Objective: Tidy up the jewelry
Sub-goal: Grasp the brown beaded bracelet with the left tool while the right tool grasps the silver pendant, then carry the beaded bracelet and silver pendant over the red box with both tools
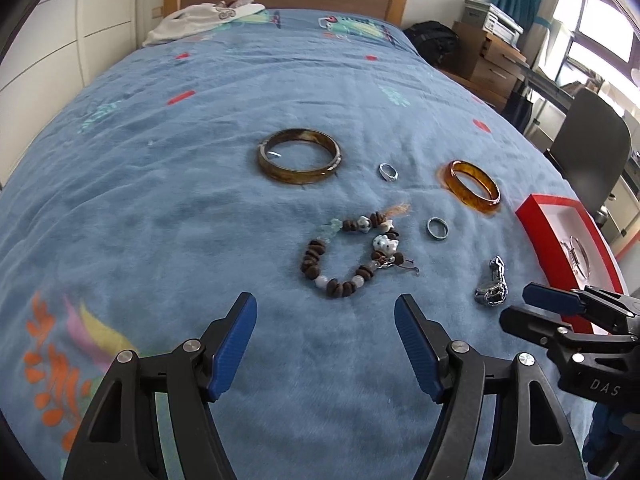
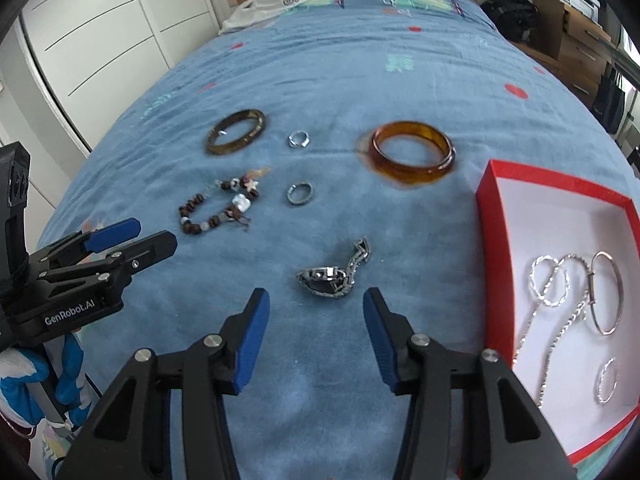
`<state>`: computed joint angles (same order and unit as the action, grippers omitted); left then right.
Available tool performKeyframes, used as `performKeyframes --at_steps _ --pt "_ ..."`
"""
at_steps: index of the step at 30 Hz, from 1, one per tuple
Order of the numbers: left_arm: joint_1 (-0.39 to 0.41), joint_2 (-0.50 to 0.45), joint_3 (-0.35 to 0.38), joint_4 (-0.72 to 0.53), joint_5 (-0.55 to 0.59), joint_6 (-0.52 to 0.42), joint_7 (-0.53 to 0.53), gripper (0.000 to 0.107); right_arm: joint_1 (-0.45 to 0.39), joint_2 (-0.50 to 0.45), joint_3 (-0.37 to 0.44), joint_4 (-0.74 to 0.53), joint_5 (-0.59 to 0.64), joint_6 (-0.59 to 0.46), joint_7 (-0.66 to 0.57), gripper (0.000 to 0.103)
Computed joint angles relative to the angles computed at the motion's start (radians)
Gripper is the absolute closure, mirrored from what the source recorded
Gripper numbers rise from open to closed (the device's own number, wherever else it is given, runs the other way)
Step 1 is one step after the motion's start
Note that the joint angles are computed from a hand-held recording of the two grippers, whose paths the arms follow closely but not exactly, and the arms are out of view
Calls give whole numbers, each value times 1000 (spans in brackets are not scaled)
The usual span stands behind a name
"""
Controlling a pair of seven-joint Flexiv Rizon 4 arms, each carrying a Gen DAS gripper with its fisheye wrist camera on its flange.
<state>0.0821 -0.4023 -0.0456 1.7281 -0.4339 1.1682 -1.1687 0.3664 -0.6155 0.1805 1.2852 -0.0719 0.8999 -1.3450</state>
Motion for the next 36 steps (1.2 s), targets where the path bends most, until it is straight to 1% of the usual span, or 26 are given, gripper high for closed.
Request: performKeyframes --at_steps 7,10,13,14,15,16,17,19,21,23,25,30,32,36 --pt "-3 -57 -13 -61 7 -37 11 35 3 -37 -4 -40 2 -28 8 58" --pt "-4 -78 -12 -85 10 -49 0 35 1 -51 -3 -58 6 -31 6 67" --pt "-1 -92 -14 -101 7 -55 -12 36 -4 -67 3 -80 15 -35 -10 71" --pt "-1 -96 -14 -106 5 -55 -17 37 -6 -69 6 -84 18 -36 -18 77" --pt "-1 -99 -14 -110 7 -56 -21 42 -8 -71 10 -86 24 -36 -25 79" --pt "-1 -101 -13 -113 9 -54 -23 47 -8 -73 10 -89 27 -36 -27 84" --pt "0 -103 -14 -116 8 -55 -25 49 -11 -75 14 -93 33 -38 -33 90" --pt "4 -105 -18 -118 6 -56 -23 57 -13 -81 17 -101 43 -42 -40 90" --pt "5 -105 -18 -120 8 -59 -20 60 -19 -83 23 -105 61 -34 -46 90" --pt "5 -106 -17 -122 12 -60 -17 67 -27 -82 29 -105 79 -25 -51 90" --pt "7 -108 -20 -124 9 -62 -15 80 -30 -83 33 -108 88 -25 -61 90" --pt "15 -104 -31 -117 -7 -61 0 94 -39 -88 43 -122 107 -40 -93 91" --pt "19 -97 -39 -107 -22 -56 11 97 -43 -85 48 -122 120 -37 -107 92" --pt "26 -77 -53 -82 -57 -43 37 99 -50 -68 56 -106 144 -24 -126 92"
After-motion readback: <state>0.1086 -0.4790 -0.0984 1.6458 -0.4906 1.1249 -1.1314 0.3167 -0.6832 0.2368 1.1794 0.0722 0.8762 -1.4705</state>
